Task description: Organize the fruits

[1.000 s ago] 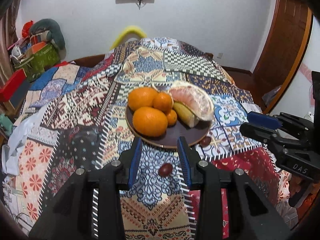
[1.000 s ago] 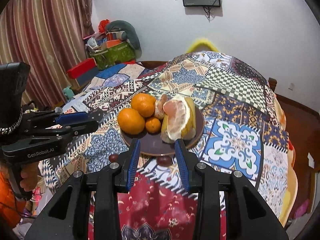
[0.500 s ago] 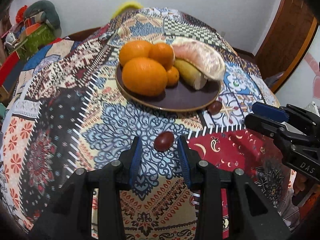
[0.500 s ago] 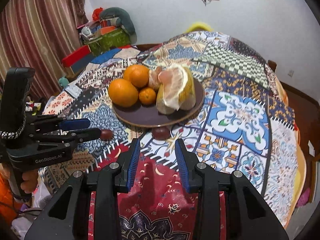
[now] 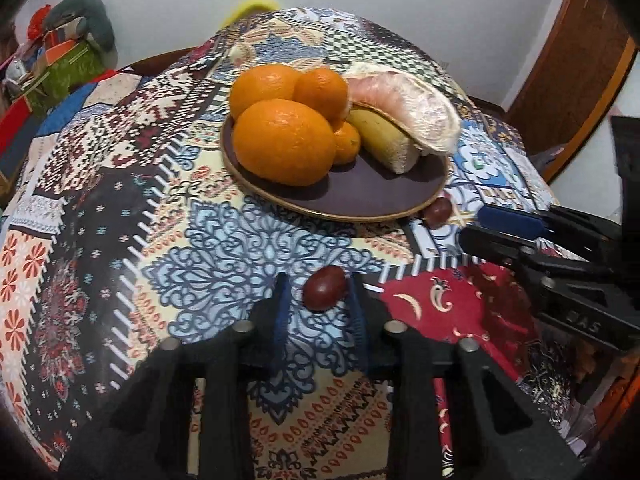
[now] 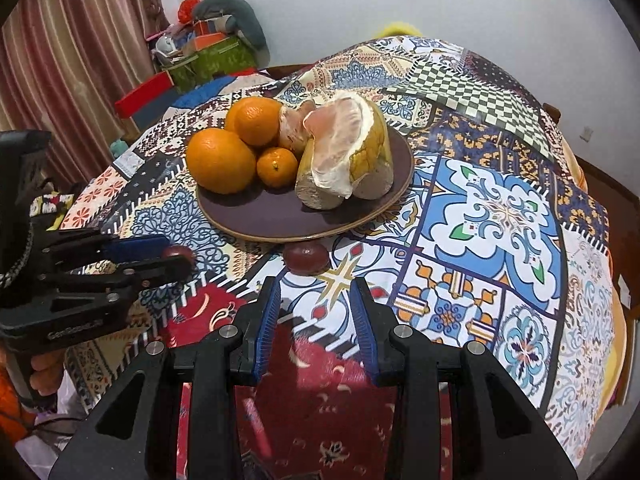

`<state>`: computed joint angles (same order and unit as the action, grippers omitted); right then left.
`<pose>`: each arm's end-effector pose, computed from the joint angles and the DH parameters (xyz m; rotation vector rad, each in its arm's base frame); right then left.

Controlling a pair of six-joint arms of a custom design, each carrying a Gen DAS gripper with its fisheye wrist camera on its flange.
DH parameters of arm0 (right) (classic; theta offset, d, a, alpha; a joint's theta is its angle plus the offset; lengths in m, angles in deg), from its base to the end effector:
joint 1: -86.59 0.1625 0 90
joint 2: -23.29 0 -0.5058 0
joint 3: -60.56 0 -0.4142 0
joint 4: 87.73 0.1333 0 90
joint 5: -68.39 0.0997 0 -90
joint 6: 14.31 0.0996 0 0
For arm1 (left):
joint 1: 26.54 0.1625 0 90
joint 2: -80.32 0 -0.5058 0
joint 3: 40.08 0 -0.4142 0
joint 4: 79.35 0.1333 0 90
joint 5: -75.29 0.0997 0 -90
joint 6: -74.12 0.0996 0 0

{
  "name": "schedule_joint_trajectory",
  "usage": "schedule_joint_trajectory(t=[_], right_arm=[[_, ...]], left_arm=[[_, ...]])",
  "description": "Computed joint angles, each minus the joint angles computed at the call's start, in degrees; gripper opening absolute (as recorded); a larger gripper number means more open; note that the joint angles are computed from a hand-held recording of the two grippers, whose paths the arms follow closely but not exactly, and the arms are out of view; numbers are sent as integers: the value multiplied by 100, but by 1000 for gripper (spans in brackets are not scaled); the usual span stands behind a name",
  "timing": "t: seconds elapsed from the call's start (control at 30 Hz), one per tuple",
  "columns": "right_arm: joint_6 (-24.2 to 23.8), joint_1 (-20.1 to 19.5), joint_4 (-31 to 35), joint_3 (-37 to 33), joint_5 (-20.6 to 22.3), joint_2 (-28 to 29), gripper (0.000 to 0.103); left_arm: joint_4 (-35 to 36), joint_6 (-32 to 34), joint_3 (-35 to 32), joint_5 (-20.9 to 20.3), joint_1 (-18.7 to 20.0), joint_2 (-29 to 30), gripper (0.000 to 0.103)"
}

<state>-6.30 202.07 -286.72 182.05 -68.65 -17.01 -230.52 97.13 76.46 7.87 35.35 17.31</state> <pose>0.2993 -0.4877 0.0668 0.1069 -2.3651 0.8530 -0.1252 -0.5984 0.2022 1.1520 2.4936 -0.2076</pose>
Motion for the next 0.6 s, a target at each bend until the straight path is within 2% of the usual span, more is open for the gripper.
schedule_joint_trajectory(t=[0.13, 0.6], right_arm=[[-26, -74, 89, -70, 139, 0, 33], [-76, -196, 187, -234, 289, 57, 33]], left_arm=[[-222, 148, 103, 93, -52, 6, 22], [-134, 54, 39, 37, -17, 19, 22]])
